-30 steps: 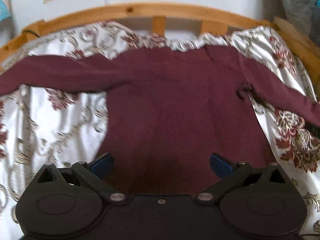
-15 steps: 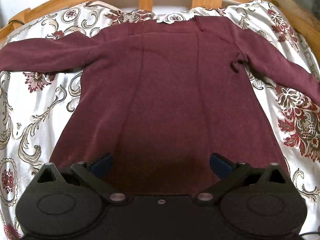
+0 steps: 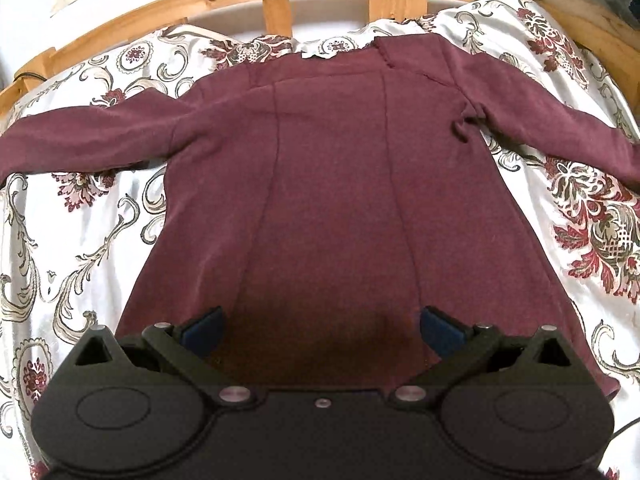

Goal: Fold small clothes
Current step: 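Move the right tool to the sleeve cuff and close on it, then lift the sleeve with the right tool and lay it across the shirt back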

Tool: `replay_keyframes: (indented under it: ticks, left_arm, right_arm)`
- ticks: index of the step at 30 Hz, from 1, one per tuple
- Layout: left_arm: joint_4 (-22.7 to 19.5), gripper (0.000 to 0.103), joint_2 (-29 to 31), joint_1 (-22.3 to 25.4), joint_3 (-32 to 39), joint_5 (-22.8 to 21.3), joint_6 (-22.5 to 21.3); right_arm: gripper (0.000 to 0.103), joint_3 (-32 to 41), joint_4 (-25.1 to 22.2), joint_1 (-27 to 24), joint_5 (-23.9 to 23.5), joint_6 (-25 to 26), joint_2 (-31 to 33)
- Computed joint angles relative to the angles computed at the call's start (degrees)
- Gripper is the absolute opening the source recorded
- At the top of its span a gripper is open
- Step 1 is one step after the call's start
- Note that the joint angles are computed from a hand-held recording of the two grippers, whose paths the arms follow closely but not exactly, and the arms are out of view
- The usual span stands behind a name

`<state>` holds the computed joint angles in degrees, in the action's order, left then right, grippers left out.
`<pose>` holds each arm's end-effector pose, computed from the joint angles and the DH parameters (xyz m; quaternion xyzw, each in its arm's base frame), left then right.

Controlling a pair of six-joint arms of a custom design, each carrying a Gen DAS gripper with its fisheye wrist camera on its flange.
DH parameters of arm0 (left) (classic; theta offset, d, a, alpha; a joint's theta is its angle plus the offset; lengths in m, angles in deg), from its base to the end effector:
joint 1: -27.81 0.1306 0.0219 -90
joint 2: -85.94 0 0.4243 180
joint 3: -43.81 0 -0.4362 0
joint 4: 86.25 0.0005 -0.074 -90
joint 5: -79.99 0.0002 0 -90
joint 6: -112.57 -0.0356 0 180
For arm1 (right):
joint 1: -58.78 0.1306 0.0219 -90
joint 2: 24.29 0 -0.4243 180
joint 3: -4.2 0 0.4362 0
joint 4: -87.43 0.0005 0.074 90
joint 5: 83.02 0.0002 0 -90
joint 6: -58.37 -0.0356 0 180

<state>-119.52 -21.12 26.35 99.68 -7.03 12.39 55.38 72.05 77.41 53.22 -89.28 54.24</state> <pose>0.3840 -0.0121 0.3237 0.1041 0.9346 0.0014 0.3400 0.3848 0.1021 0.2790 0.4298 0.7416 -0.0552 0.5122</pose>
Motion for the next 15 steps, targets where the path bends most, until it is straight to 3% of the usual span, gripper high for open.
replay_keyframes:
  ticks: [2, 10, 15]
  left_arm:
    - [0.01, 0.102, -0.08, 0.05, -0.07, -0.29, -0.10]
    - [0.58, 0.102, -0.48, 0.29, -0.24, -1.38, -0.69]
    - [0.25, 0.102, -0.47, 0.50, -0.06, -1.72, -1.06]
  right_arm:
    - [0.095, -0.10, 1.21, -0.02, 1.18, -0.44, 0.43]
    - [0.028, -0.55, 2.36, 0.40, 3.88, -1.59, 0.79]
    - [0.014, -2.08, 6.20, 1.31, 5.93, 1.44, -0.62]
